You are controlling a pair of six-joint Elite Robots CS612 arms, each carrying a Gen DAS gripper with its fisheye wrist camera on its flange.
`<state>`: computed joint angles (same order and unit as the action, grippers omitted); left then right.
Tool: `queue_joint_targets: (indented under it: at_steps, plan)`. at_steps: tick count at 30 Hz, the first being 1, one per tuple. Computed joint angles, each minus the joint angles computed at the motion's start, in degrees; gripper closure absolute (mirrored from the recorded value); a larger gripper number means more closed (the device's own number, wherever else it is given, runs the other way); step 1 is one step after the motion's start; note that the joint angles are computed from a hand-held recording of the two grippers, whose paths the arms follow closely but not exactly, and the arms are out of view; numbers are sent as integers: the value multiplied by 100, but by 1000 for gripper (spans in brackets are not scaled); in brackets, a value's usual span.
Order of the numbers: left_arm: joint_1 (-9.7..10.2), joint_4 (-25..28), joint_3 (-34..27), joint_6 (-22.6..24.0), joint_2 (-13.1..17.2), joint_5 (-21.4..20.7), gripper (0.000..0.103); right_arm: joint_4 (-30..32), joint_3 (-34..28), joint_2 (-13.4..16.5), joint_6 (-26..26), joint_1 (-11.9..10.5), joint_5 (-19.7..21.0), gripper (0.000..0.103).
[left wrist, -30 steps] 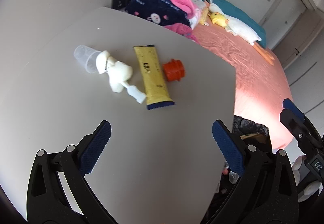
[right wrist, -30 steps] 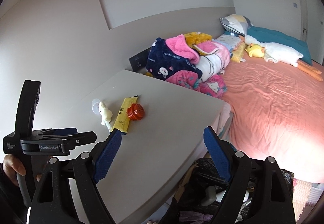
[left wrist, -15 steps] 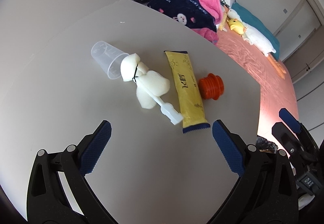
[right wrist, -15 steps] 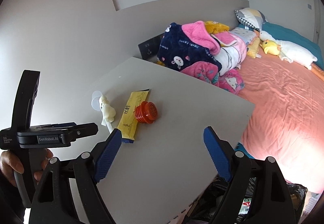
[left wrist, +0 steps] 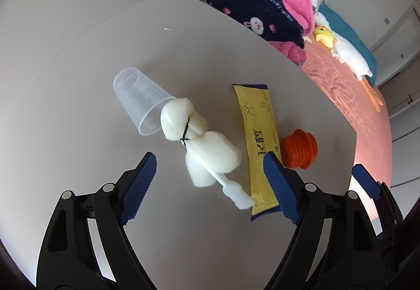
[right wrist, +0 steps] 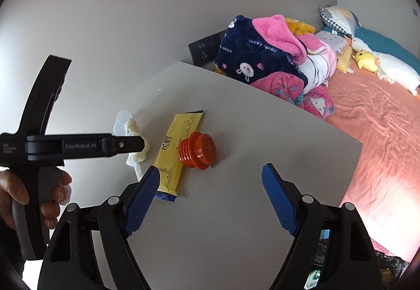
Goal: Collect trash
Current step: 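Grasp the white sponge figure with the left tool while the right tool grasps the orange rubber plug, then carry the sponge figure and orange plug over the trash bag and open both tools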
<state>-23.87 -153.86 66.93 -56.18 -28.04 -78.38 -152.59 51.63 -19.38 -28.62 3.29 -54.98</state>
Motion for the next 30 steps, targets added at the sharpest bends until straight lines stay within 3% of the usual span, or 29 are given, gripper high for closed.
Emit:
queue_joint_targets:
  at_steps: [4, 9, 16, 18, 20, 25, 30]
  plan:
    - [64, 192, -167, -70, 87, -209, 37, 197, -227, 124, 4, 63, -82, 25]
    - [104, 377, -305, -102, 150, -351, 45, 436, -519, 281, -23, 139, -137, 28]
    - [119, 616, -371, -137, 149, -380, 53, 810, -1022, 539, 149, 234, -395, 40]
    - [118, 644, -384, -126, 152, -362, 53, 950, -1131, 592, 139, 254, -470, 46]
    - [105, 684, -402, -72, 156, -298, 53, 912, -1141, 604, 93, 277, -612, 59]
    - [64, 637, -388, 140, 163, -86, 66, 794, -1018, 546, 138, 274, -760, 59]
    - [47, 247, -206, 237, 124, -92, 71, 852, -821, 432, 155, 200, -672, 59]
